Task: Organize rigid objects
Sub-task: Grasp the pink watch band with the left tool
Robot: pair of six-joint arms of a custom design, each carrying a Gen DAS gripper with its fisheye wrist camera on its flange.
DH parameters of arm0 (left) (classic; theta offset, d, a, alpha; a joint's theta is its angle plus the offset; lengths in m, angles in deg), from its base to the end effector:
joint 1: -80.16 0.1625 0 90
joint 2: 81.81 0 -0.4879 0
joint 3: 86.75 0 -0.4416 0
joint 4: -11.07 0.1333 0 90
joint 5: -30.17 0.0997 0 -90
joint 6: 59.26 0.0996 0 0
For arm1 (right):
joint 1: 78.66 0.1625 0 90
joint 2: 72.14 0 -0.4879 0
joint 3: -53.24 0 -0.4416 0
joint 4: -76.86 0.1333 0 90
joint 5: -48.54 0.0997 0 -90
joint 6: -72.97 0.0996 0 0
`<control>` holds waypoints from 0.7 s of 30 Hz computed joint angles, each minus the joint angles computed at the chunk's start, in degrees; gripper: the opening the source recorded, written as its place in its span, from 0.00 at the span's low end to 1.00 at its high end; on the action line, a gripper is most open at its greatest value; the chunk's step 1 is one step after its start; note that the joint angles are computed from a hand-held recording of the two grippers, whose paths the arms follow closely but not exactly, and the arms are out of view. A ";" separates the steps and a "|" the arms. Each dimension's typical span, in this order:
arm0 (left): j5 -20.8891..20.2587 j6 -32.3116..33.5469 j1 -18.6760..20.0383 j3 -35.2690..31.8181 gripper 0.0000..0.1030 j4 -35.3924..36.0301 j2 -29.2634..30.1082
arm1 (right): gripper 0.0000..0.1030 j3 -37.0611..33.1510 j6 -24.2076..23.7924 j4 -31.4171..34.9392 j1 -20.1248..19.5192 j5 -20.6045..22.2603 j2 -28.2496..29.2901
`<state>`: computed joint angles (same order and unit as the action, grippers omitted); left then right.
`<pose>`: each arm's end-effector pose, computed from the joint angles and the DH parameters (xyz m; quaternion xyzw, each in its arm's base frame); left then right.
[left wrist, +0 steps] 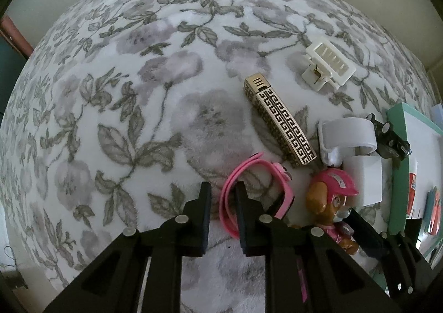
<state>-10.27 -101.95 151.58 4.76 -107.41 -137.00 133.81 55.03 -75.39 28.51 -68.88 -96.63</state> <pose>-0.0326 -0.7532 0.2239 -0.1612 0.8918 -0.1597 0.3914 0.3194 -0.7376 -0.0789 0.2804 -0.9288 0.0507 0.2370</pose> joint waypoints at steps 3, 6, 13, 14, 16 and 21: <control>-1.29 0.11 0.30 0.84 0.10 -1.75 -0.67 | 0.44 -0.09 0.41 0.38 0.03 0.31 -0.06; -4.18 0.92 0.74 2.42 0.09 -5.80 -2.02 | 0.44 -0.04 1.10 1.13 0.05 0.85 -0.45; -4.10 2.96 -0.20 3.75 0.08 -10.85 -3.64 | 0.37 0.30 1.54 0.49 0.52 3.27 -2.13; -3.54 3.12 -0.54 4.04 0.08 -11.63 -4.03 | 0.37 0.39 1.68 0.45 0.48 3.66 -2.36; -2.23 3.49 -1.34 4.60 0.08 -13.09 -4.78 | 0.37 0.54 2.44 0.40 0.37 4.66 -2.89; 0.54 5.96 -3.23 6.33 0.08 -18.32 -6.51 | 0.37 1.55 3.02 -2.58 0.42 7.06 -4.76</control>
